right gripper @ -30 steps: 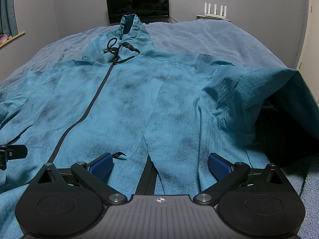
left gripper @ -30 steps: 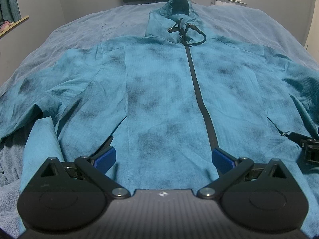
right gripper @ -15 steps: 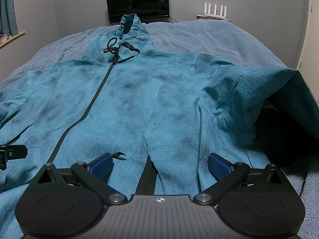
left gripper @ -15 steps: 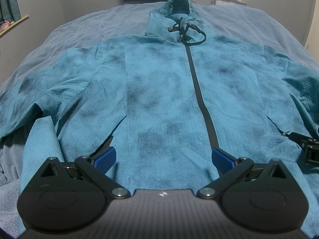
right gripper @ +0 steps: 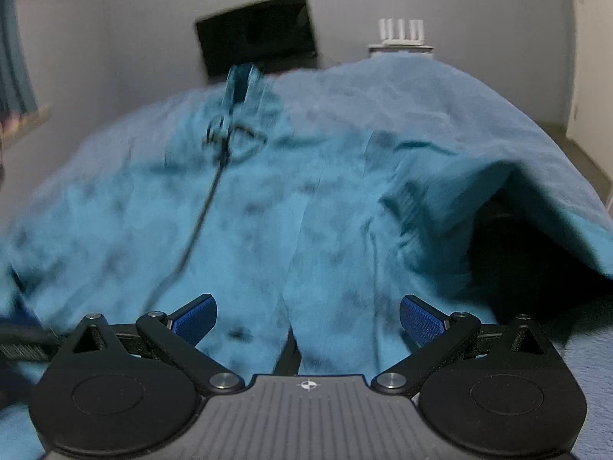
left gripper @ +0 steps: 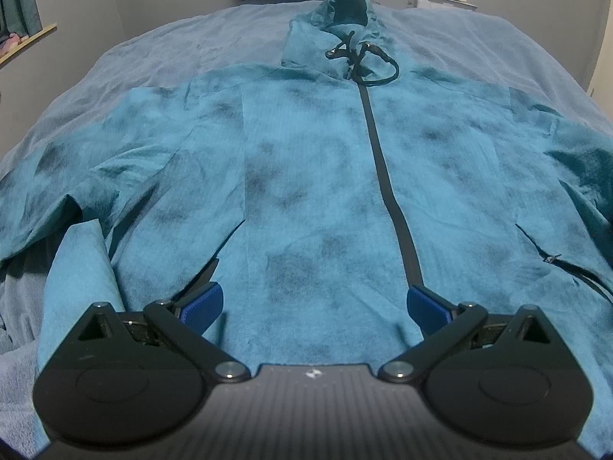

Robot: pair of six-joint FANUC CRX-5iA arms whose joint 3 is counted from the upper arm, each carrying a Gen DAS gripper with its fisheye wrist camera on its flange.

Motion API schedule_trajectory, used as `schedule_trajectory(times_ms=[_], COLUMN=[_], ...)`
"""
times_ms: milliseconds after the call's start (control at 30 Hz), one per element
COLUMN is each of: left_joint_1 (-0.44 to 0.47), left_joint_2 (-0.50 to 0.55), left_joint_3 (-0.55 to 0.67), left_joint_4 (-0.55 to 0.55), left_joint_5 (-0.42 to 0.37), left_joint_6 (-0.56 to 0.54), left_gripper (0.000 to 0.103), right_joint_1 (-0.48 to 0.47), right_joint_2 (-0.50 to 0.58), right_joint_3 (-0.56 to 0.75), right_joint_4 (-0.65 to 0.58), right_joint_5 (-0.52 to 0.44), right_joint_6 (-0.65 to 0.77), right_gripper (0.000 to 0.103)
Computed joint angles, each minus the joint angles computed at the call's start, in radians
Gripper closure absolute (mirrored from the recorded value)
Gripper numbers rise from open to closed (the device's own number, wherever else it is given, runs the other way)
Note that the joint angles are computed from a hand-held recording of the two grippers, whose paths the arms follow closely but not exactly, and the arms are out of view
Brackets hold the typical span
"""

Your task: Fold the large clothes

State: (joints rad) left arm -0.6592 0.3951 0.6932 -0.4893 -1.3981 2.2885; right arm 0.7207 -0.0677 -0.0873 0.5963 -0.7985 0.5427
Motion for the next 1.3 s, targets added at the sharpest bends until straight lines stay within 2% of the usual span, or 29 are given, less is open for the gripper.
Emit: schedule_trajectory(times_ms=[200,367,433,500,600,633,733,833,867,900,1033,1200,1300], left_joint_1=[0.009,0.015,0.015,0.013,0.011,0.01,0.011,0.01,0.012,0.013,0.037,0.067,0.077], left_joint_2=[-0.006,-0.007,-0.006,-0.005,-0.005,-0.005,-0.006,-0.012,-0.015,-0.02,-0.046,-0.075,-0.081], left_joint_3=[-0.004,-0.004,-0.001,0.003,0.004,0.004,0.003,-0.002,-0.004,-0.008,-0.047,-0.104,-0.119], left_joint_4=[0.018,0.028,0.028,0.025,0.019,0.019,0.019,0.016,0.014,0.013,0.056,0.124,0.143], left_joint_5=[0.006,0.007,0.006,0.003,0.002,0.001,0.001,0.009,0.011,0.016,0.077,0.168,0.189], left_joint_6=[0.0,-0.003,-0.003,-0.001,-0.001,0.0,0.001,0.007,0.006,0.008,0.011,0.004,0.0], left_gripper=[0.0,0.0,0.0,0.0,0.0,0.0,0.0,0.0,0.0,0.0,0.0,0.0,0.0], right_joint_1=[-0.072,-0.157,-0.192,-0.229,-0.28,-0.3,-0.338,-0.373,-0.388,-0.401,-0.426,-0.466,-0.455], right_joint_2=[-0.126,-0.169,-0.175,-0.176,-0.168,-0.171,-0.152,-0.121,-0.111,-0.109,-0.069,-0.007,0.06], right_joint_3=[-0.076,-0.075,-0.089,-0.119,-0.144,-0.165,-0.194,-0.217,-0.215,-0.224,-0.217,-0.149,-0.062], right_joint_4=[0.006,-0.089,-0.086,-0.038,0.021,0.062,0.192,0.322,0.338,0.368,0.588,0.904,1.014], right_joint_5=[0.051,-0.04,-0.065,-0.052,-0.042,-0.023,-0.029,-0.024,-0.007,0.016,0.091,0.305,0.436], right_joint_6=[-0.182,-0.301,-0.375,-0.461,-0.573,-0.621,-0.696,-0.716,-0.713,-0.719,-0.732,-0.738,-0.735], right_gripper=[0.0,0.0,0.004,0.014,0.018,0.019,0.033,0.057,0.078,0.089,0.093,0.094,0.094])
